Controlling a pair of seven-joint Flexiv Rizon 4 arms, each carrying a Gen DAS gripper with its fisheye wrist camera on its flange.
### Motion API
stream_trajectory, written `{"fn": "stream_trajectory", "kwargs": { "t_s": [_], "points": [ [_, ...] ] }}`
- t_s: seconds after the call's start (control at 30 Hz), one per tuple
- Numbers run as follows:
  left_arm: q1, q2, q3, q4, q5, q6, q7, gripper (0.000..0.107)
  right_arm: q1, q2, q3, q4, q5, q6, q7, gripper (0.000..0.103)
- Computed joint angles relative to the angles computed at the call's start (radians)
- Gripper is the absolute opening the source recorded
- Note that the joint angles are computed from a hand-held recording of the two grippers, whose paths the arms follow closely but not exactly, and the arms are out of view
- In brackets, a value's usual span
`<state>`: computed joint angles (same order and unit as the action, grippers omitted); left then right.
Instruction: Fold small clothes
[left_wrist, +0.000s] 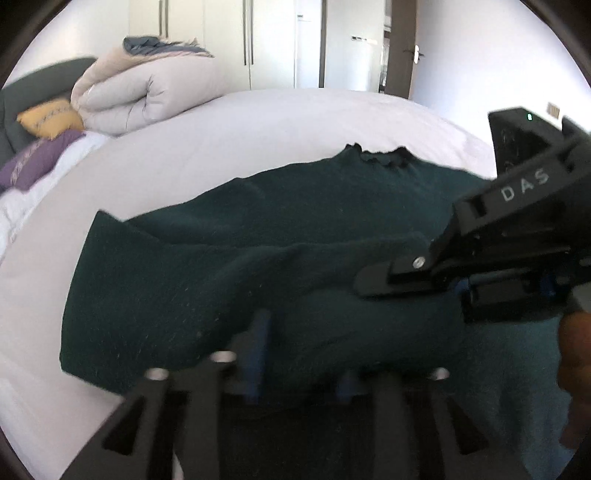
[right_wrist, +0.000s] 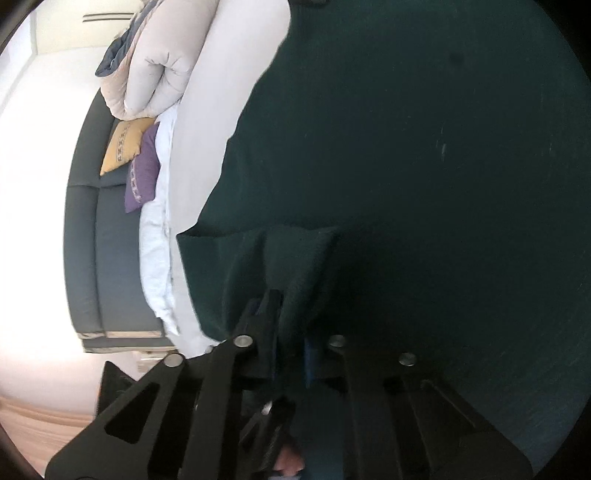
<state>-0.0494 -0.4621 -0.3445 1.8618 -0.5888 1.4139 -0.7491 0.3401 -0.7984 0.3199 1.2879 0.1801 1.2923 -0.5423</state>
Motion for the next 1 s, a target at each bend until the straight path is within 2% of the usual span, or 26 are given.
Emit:
{"fn": "stream_trajectory", "kwargs": {
  "t_s": [0.07, 0.13, 0.23, 0.27, 0.3, 0.37, 0.47, 0.5, 0.6, 0.73, 0.83, 1.0],
  "points": [
    [0.094, 0.03, -0.113, 0.041, -0.117, -0.009, 0.071, 0.062, 0.008, 0.016, -0.034, 0.014, -0.031, -0.011, -0.005, 0.007],
    [0.15, 0.064, -0.175, 0.066, -0.244, -0.042, 0.142, 0.063, 0.015, 0.049, -0.077, 0.035, -0.076, -0.042, -0.006, 0.007],
    [0.191, 0.102, -0.196, 0.068, -0.396, -0.101, 0.201, 0.062, 0.017, 0.109, -0.142, 0.075, -0.147, -0.11, -0.001, 0.007],
    [0.189, 0.106, -0.179, 0.058, -0.407, -0.12, 0.188, 0.053, 0.014, 0.129, -0.165, 0.09, -0.172, -0.131, 0.002, 0.007],
    [0.183, 0.101, -0.15, 0.035, -0.392, -0.147, 0.159, 0.038, 0.012, 0.143, -0.18, 0.103, -0.191, -0.145, 0.006, 0.007],
    [0.159, 0.069, -0.078, -0.033, -0.329, -0.184, 0.081, 0.024, 0.008, 0.173, -0.216, 0.128, -0.234, -0.179, 0.022, 0.007],
    [0.119, 0.019, 0.014, -0.139, -0.27, -0.221, -0.004, 0.015, 0.002, 0.2, -0.256, 0.162, -0.293, -0.208, 0.051, 0.007],
    [0.103, 0.0, 0.045, -0.178, -0.244, -0.242, -0.028, 0.015, -0.017, 0.202, -0.245, 0.17, -0.328, -0.214, 0.071, 0.007],
    [0.067, -0.048, 0.103, -0.277, -0.18, -0.325, -0.088, 0.011, -0.028, 0.245, -0.259, 0.244, -0.313, -0.201, 0.078, 0.007],
    [0.033, -0.106, 0.13, -0.373, -0.1, -0.398, -0.124, 0.007, -0.044, 0.251, -0.265, 0.276, -0.341, -0.182, 0.124, 0.007],
    [0.011, -0.141, 0.138, -0.421, -0.044, -0.443, -0.142, 0.007, -0.035, 0.291, -0.275, 0.364, -0.35, -0.143, 0.142, 0.007],
    [-0.016, -0.191, 0.157, -0.473, 0.025, -0.485, -0.196, 0.007, -0.046, 0.283, -0.269, 0.378, -0.38, -0.131, 0.141, 0.007]
  ]
}}
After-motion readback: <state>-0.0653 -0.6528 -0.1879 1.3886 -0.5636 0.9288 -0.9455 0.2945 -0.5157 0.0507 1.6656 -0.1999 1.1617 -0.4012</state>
